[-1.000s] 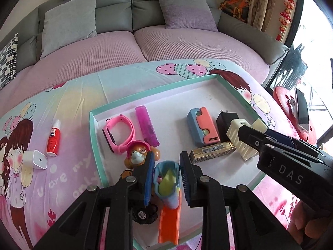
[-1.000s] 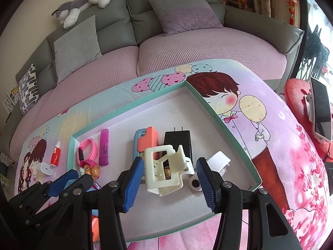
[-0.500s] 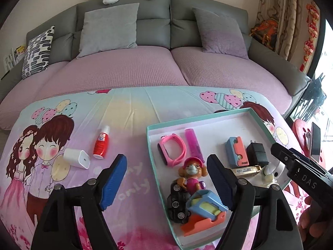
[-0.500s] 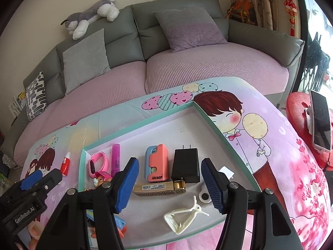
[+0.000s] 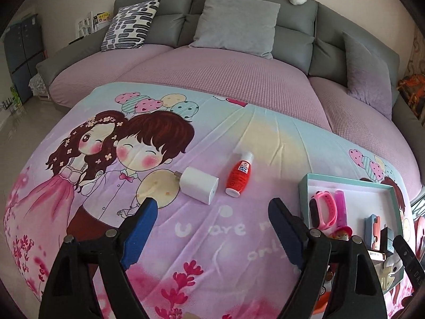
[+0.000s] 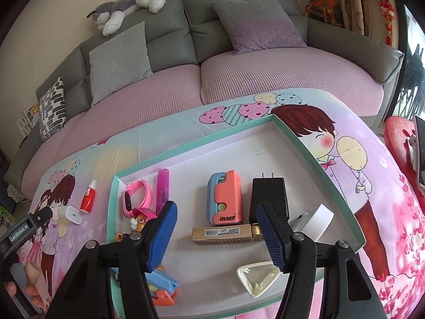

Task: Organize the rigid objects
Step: 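Move the left tool to the white charger while the right tool reaches the red bottle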

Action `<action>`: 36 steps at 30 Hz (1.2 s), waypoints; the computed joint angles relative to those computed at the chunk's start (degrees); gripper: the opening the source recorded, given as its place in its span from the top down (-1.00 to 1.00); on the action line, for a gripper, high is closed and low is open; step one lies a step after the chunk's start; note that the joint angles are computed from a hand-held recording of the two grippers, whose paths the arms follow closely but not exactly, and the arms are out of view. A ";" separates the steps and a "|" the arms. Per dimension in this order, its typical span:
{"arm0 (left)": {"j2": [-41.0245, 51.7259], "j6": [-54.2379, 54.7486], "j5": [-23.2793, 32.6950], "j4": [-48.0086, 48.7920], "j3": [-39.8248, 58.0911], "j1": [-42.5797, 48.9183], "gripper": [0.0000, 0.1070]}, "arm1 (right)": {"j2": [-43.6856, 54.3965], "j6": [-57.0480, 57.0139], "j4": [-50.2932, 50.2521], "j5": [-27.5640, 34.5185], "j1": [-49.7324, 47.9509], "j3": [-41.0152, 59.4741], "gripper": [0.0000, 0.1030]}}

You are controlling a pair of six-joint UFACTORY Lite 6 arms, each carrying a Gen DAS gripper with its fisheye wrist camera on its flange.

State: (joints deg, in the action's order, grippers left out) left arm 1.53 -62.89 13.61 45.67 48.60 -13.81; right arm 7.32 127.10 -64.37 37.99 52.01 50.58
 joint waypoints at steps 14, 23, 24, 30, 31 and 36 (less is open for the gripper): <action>3.17 -4.54 0.45 4.27 0.89 0.06 -0.82 | 8.73 -1.81 -0.46 -2.91 0.34 7.17 -0.58; 5.69 -4.59 0.25 4.15 2.00 -1.40 -0.88 | 8.63 -0.83 -0.64 -0.21 0.45 6.60 -1.00; 5.75 -4.61 0.05 4.08 2.01 -1.44 -0.88 | 8.50 -0.67 -0.86 0.04 0.53 6.55 -1.00; 5.56 -6.48 -0.81 5.70 1.64 -1.33 -0.88 | 8.97 -1.63 -0.52 0.11 0.64 7.27 -1.00; 5.58 -7.12 -0.94 6.40 1.58 -1.22 -0.88 | 9.13 -1.72 -0.56 0.06 0.64 7.41 -1.00; 5.37 -11.73 -1.83 10.35 1.01 -0.23 -0.88 | 10.01 -1.99 -1.06 0.25 1.03 8.39 -1.00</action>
State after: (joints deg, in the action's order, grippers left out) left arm 6.90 -74.63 11.78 56.01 49.61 -14.04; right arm 17.33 125.11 -65.43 38.24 53.04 58.97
